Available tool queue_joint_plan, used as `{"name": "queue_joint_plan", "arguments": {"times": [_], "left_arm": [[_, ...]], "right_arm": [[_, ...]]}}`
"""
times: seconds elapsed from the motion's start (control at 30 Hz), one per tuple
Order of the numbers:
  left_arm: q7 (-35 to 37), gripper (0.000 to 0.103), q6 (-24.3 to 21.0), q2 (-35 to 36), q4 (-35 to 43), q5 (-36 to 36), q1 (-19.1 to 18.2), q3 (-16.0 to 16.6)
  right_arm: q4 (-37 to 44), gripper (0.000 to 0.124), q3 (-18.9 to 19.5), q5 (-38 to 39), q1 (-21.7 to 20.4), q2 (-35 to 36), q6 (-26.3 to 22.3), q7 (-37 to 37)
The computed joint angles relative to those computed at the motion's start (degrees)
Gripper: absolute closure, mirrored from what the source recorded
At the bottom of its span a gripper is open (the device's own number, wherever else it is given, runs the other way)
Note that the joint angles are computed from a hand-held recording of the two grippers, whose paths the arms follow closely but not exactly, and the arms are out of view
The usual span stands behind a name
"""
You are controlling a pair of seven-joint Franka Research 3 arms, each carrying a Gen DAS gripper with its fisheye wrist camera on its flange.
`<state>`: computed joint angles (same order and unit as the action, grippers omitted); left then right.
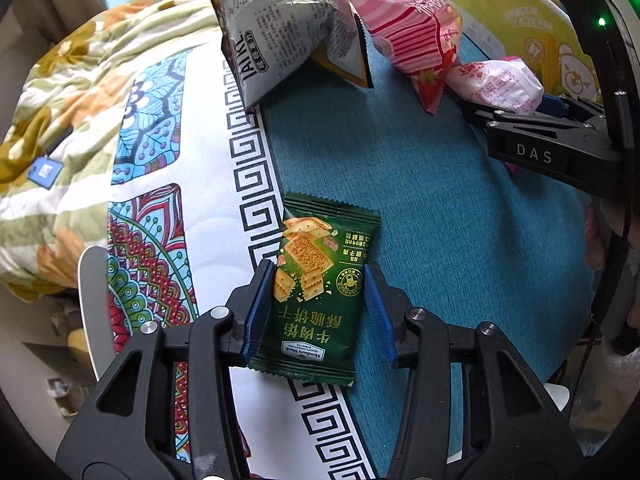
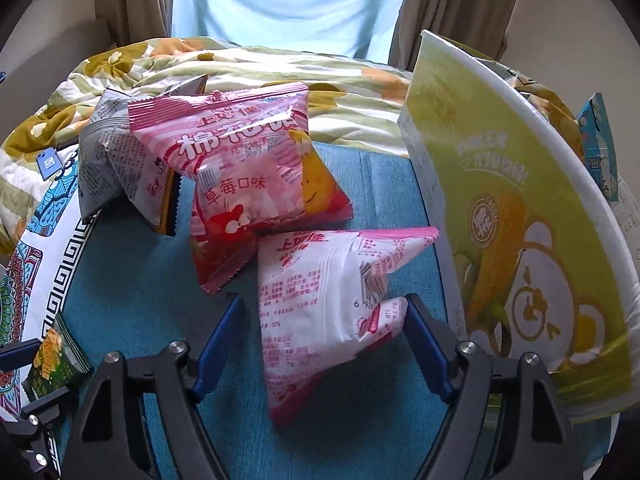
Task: Organize snacks
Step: 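Grasp the green cracker packet with the left gripper while the right grasps the pink-white bag, then lower both packets into the yellow-green box and open both grippers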
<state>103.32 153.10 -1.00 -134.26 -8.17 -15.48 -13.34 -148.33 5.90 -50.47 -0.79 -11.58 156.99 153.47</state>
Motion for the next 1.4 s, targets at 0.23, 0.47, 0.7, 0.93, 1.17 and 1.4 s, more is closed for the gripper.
{"name": "queue_joint_plan", "arguments": {"times": [0.23, 0.47, 0.7, 0.93, 1.17, 1.4], "left_arm": [[-1.85, 0.062, -1.04, 1.49, 1.96, 0.14, 0.54, -0.18], [-1.53, 0.062, -1.23, 0.22, 0.84, -0.96, 0.73, -0.08], [-1.68, 0.062, -0.83, -3.69, -1.05, -2.05, 0.15, 0.80], [-1.90, 0.062, -1.98, -9.91, -1.68, -4.10, -2.07, 2.46], [-5.98, 0.062, -2.57, -14.07, 1.75, -2.61, -4.81, 2.04], [-13.38, 0.062, -1.93, -12.28, 9.99, 0.78, -7.49, -0.65]], "right_arm": [[-0.11, 0.070, -0.24, 2.06, 0.35, 0.03, -0.61, -3.02], [-1.07, 0.078, 0.35, 2.18, -0.24, -1.73, -0.78, -2.23], [-3.43, 0.078, 1.88, 4.48, -0.78, -6.34, -0.39, -2.76], [-6.37, 0.078, 4.31, 11.69, -0.95, -15.14, -0.32, -7.71], [-8.73, 0.078, 3.23, 22.47, 1.06, -26.14, -1.61, -17.00], [-9.92, 0.078, -1.62, 30.23, 0.48, -36.71, -5.55, -27.35]]}}
